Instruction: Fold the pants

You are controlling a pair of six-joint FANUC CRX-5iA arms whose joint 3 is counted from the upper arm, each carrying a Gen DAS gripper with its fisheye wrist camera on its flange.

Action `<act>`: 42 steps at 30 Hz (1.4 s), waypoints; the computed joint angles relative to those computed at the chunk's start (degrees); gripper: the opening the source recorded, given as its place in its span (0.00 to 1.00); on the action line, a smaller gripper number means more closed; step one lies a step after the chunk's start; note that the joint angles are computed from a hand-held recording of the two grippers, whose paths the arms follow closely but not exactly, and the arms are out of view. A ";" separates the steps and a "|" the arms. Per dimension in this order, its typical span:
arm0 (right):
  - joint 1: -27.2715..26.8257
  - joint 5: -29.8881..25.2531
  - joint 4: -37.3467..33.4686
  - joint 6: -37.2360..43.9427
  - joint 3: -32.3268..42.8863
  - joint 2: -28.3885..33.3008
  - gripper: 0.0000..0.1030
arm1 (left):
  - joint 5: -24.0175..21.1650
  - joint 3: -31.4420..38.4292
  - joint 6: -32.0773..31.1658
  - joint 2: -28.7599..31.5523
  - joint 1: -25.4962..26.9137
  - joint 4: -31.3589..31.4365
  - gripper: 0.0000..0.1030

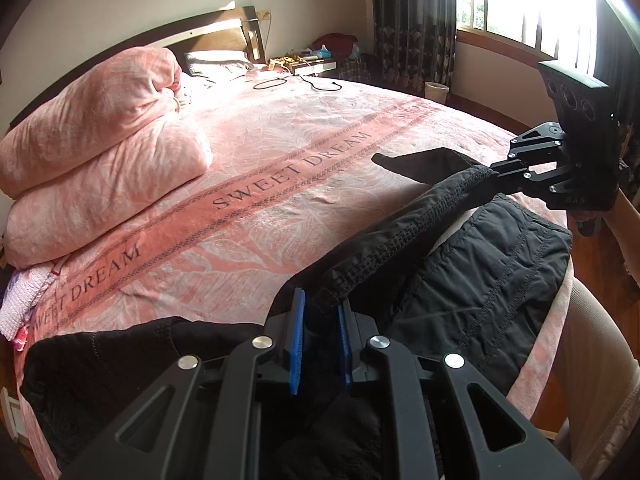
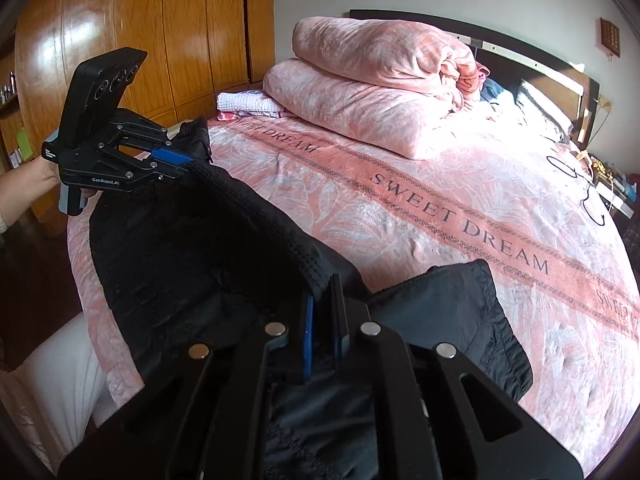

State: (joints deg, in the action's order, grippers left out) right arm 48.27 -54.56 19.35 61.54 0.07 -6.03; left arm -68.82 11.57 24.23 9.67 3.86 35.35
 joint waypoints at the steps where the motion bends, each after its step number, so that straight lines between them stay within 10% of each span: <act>1: 1.38 -0.49 1.17 -1.75 -1.22 -0.78 0.06 | 0.90 -2.44 -0.57 -1.93 0.16 -0.16 0.14; 13: 11.55 -5.03 2.54 -14.25 -9.68 -5.98 0.08 | 3.96 -23.02 1.13 -16.67 4.04 1.66 0.16; 26: 12.54 -7.10 -4.62 -15.61 -12.61 -5.22 0.11 | 3.43 -33.71 8.69 -19.84 5.75 -0.84 0.21; 30: 12.83 -6.58 -5.66 -15.29 -12.71 -5.98 0.24 | 1.32 -33.42 10.69 -19.12 6.76 0.42 0.25; 32: 12.84 -5.14 -6.79 -15.25 -12.36 -7.04 0.53 | -0.51 -32.01 11.85 -18.59 7.00 0.17 0.28; 34: 14.13 -4.00 -3.72 -17.86 -12.92 -8.23 0.61 | -1.54 -30.40 13.09 -18.69 6.79 -1.24 0.37; 37: 14.72 -5.93 0.65 -22.54 -11.44 -7.79 0.61 | -2.74 -31.51 11.33 -20.45 8.08 4.37 0.90; 42: 11.56 -12.61 6.60 -29.43 -5.17 -0.70 0.65 | 0.94 -32.04 13.13 -22.08 7.44 11.63 0.96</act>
